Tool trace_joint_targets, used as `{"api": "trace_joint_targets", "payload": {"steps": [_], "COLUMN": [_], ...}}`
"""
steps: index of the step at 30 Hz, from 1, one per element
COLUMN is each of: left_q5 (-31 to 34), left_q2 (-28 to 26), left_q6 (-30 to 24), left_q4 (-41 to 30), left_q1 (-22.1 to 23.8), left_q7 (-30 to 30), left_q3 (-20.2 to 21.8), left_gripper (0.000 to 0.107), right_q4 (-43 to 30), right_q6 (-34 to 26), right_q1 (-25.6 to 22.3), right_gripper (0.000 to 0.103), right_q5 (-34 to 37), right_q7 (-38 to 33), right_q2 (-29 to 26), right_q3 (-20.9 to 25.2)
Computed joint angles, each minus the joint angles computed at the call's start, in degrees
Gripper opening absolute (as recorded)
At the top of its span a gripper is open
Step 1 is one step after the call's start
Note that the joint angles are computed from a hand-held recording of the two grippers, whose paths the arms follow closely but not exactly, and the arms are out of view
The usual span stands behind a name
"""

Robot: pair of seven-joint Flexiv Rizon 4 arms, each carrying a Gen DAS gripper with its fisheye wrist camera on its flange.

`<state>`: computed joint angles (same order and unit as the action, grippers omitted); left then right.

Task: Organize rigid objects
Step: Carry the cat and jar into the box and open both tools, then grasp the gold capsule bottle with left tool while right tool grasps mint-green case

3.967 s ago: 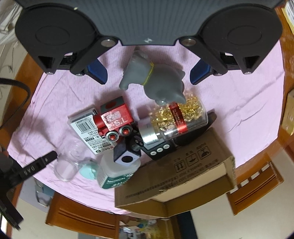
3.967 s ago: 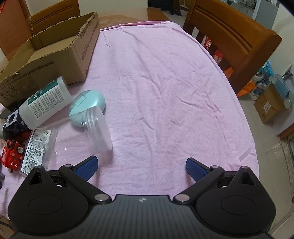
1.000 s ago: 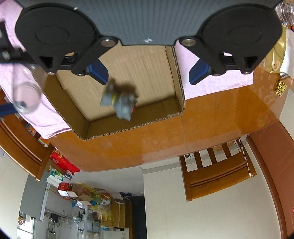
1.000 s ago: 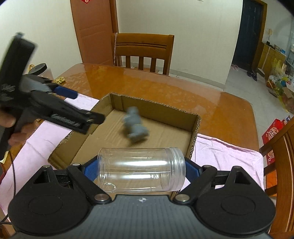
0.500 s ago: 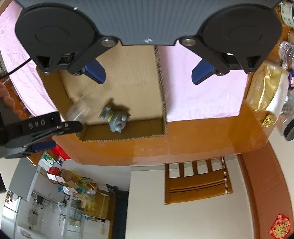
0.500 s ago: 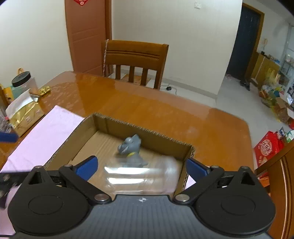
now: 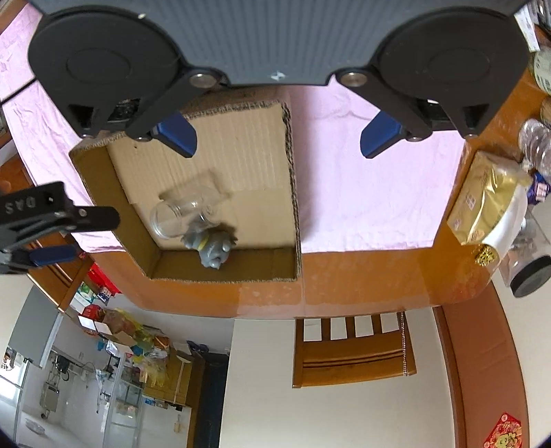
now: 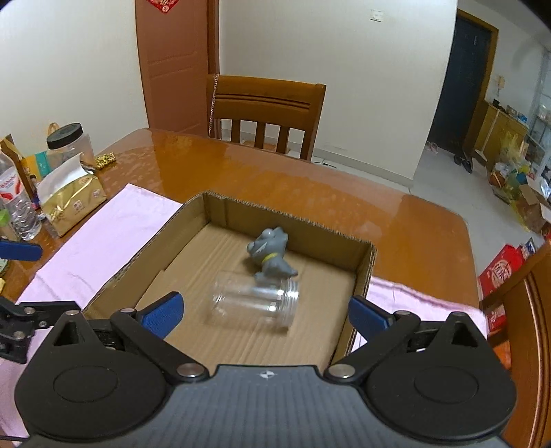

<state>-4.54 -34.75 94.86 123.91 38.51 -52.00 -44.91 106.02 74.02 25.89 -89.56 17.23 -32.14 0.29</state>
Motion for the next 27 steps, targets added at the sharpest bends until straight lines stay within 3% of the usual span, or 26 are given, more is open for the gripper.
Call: {"api": "trace_joint_targets", "payload": {"steps": [8, 17, 22, 27], "left_q5": [2.16, 6.85, 8.31, 8.9], "left_q2": [-1.02, -4.23, -4.75, -4.18], "left_q6": [-0.86, 1.09, 1.41, 3.51], "left_q4": [3.92, 7.56, 9.05, 9.97], "left_q1": [3.97, 8.15, 8.62, 6.75], "left_q7": [1.53, 5.45, 5.6, 3.26], "left_q3": [-2.33, -4.32, -3.94, -1.9], "left_gripper": [0.101, 0.101, 0.101, 0.101], "right_q4": [8.21, 15.56, 17.97, 17.49], "right_q6": [-6.74, -15.05, -15.47, -13.65], "right_q1": [1.1, 6.14, 8.69, 8.89], "right_gripper": [0.103, 0.103, 0.103, 0.103], "right_q5": [-1.7, 10.8, 15.0, 14.88], "right_q7": [10.58, 20.55, 26.49, 24.57], "right_q2": [3.79, 4.13, 3.16, 0.93], "right_q3": [3.09, 6.35, 5.82, 4.52]}}
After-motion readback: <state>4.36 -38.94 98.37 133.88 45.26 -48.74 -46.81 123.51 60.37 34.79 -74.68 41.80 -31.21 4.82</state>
